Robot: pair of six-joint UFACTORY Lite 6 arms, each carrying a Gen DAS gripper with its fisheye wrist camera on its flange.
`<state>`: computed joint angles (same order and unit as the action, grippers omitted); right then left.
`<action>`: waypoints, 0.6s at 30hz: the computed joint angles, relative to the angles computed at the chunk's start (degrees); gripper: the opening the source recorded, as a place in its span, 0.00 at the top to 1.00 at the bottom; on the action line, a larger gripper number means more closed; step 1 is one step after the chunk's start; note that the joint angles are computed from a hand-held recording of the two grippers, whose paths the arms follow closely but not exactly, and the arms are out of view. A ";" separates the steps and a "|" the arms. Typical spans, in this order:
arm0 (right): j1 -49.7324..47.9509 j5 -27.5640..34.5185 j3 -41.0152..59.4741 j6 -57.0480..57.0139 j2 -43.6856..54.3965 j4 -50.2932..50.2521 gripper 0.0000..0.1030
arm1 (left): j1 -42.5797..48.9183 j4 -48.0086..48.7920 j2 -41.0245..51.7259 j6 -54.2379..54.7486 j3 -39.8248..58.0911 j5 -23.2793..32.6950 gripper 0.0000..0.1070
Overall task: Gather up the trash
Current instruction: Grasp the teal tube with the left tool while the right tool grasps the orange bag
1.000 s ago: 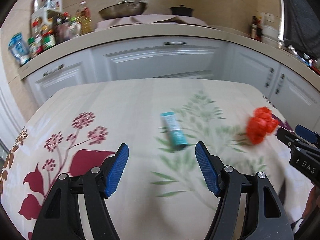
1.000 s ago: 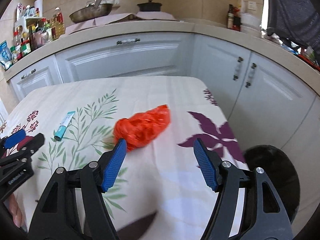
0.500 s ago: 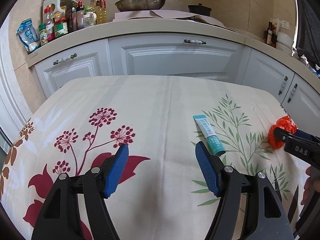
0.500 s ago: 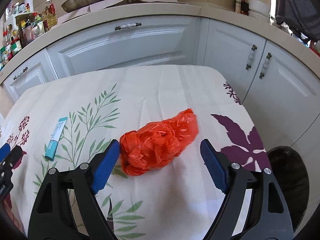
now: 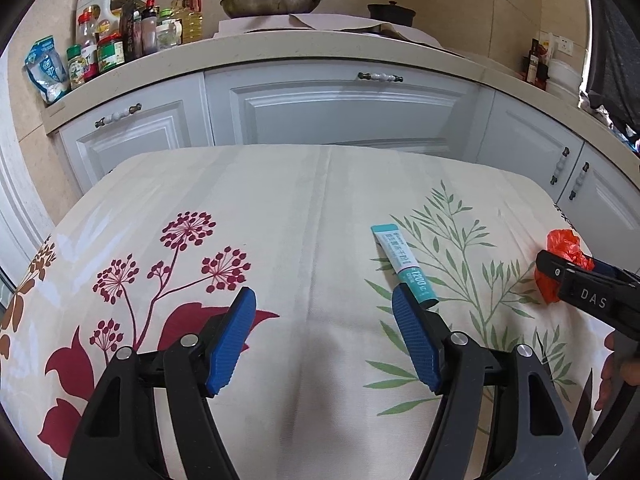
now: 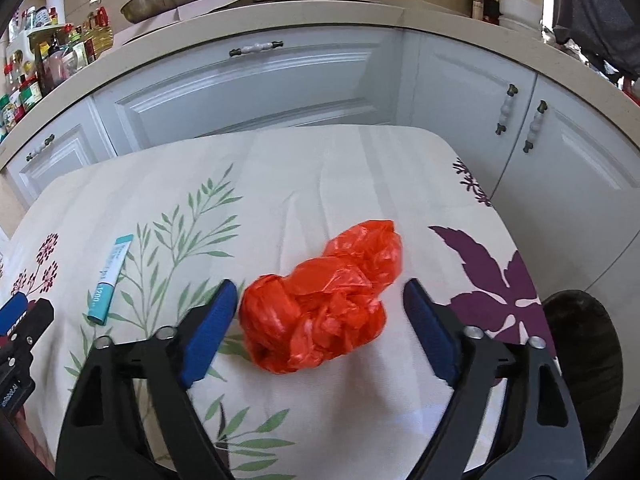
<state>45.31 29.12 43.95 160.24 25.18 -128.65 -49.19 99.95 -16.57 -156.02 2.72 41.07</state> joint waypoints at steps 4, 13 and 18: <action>-0.33 -0.09 -1.74 0.67 -1.18 -1.79 0.43 | -0.73 1.72 2.87 -1.67 1.66 -0.38 0.36; -0.80 2.02 -7.22 5.28 -5.00 -7.69 0.45 | -0.86 7.01 11.66 -4.81 8.41 -2.08 0.36; -2.79 1.67 -8.63 9.43 -5.60 -13.40 0.44 | 3.19 12.76 17.86 -6.47 13.72 -5.83 0.38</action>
<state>42.53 30.79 35.32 169.67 19.58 -142.05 -45.99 112.71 1.29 -162.49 16.43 35.24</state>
